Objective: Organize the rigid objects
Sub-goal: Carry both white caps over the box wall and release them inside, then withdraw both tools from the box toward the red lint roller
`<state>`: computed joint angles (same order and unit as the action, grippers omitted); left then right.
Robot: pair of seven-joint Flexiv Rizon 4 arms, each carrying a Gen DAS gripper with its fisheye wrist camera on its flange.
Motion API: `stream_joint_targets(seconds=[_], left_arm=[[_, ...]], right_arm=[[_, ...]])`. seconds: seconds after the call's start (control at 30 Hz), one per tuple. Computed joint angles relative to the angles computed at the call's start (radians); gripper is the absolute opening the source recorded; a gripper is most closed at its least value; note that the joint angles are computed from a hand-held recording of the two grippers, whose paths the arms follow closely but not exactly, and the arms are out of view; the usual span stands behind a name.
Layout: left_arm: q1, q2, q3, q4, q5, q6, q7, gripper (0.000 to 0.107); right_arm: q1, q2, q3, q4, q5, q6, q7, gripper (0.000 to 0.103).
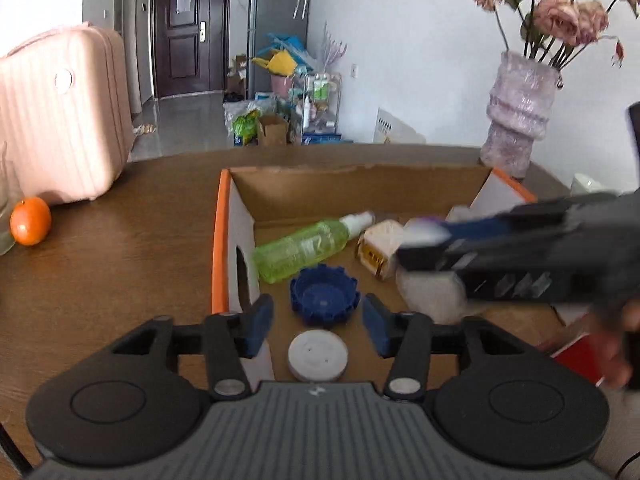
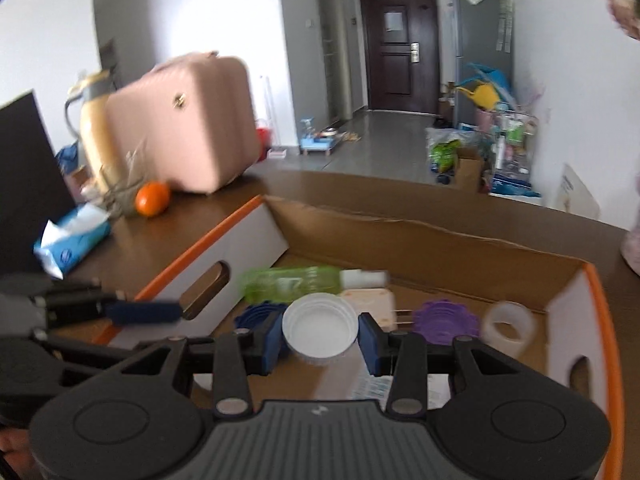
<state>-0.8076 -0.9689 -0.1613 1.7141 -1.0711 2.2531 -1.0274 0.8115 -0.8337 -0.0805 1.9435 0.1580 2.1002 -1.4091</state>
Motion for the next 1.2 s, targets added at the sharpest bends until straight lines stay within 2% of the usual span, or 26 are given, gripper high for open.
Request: stream_joint_targets(seconds=[0.1, 0.2, 0.23, 0.27, 0.33, 0.37, 0.47, 0.57, 0.67, 0.77, 0.83, 0.87, 0.97, 1.13, 1.2], left_arm=[[-0.005, 0.011, 0.0, 0.002, -0.026, 0.029, 0.004, 0.061], [-0.021, 0.021, -0.008, -0.02, -0.119, 0.061, 0.07, 0.069], [-0.024, 0.023, -0.017, -0.028, -0.145, 0.086, 0.083, 0.079], [-0.028, 0.023, -0.025, -0.037, -0.172, 0.117, 0.093, 0.085], [-0.034, 0.025, -0.048, -0.061, -0.232, 0.16, 0.153, 0.086], [-0.037, 0.027, -0.065, -0.078, -0.27, 0.178, 0.197, 0.09], [-0.041, 0.039, -0.109, -0.094, -0.314, 0.243, 0.252, 0.095], [-0.051, 0.058, -0.139, -0.074, -0.303, 0.322, 0.239, 0.099], [-0.071, 0.06, -0.14, -0.03, -0.22, 0.436, 0.145, 0.103], [-0.101, 0.03, -0.138, -0.023, -0.157, 0.57, 0.099, 0.103], [-0.109, 0.019, -0.152, -0.02, -0.128, 0.617, 0.104, 0.103], [-0.109, 0.016, -0.161, -0.013, -0.111, 0.63, 0.105, 0.103], [-0.108, 0.008, -0.198, -0.008, -0.09, 0.67, 0.118, 0.103], [-0.116, 0.0, -0.254, -0.001, -0.115, 0.734, 0.105, 0.103], [-0.124, 0.004, -0.273, 0.035, -0.125, 0.763, 0.07, 0.103]], right_arm=[[0.002, 0.002, 0.003, 0.0, 0.009, 0.011, 0.006, 0.055], [-0.026, 0.041, 0.027, 0.039, 0.017, 0.036, 0.017, 0.056], [-0.024, 0.058, 0.023, 0.059, 0.029, 0.043, 0.014, 0.057], [-0.013, 0.079, 0.01, 0.08, 0.049, 0.048, 0.007, 0.058], [0.029, 0.121, -0.028, 0.122, 0.102, 0.065, -0.024, 0.069], [0.045, 0.14, -0.044, 0.139, 0.127, 0.071, -0.042, 0.072], [0.112, 0.205, -0.093, 0.197, 0.225, 0.084, -0.106, 0.074], [0.181, 0.257, -0.132, 0.252, 0.333, 0.11, -0.182, 0.082], [0.249, 0.241, -0.16, 0.281, 0.463, 0.222, -0.267, 0.085], [0.206, 0.184, -0.07, 0.312, 0.509, 0.451, -0.249, 0.091], [0.176, 0.133, -0.011, 0.322, 0.529, 0.607, -0.214, 0.098], [0.167, 0.114, 0.01, 0.322, 0.543, 0.66, -0.206, 0.098], [0.154, 0.09, 0.059, 0.323, 0.582, 0.758, -0.217, 0.098], [0.136, 0.115, 0.149, 0.349, 0.648, 0.809, -0.253, 0.098], [0.13, 0.095, 0.202, 0.371, 0.669, 0.872, -0.237, 0.099]])
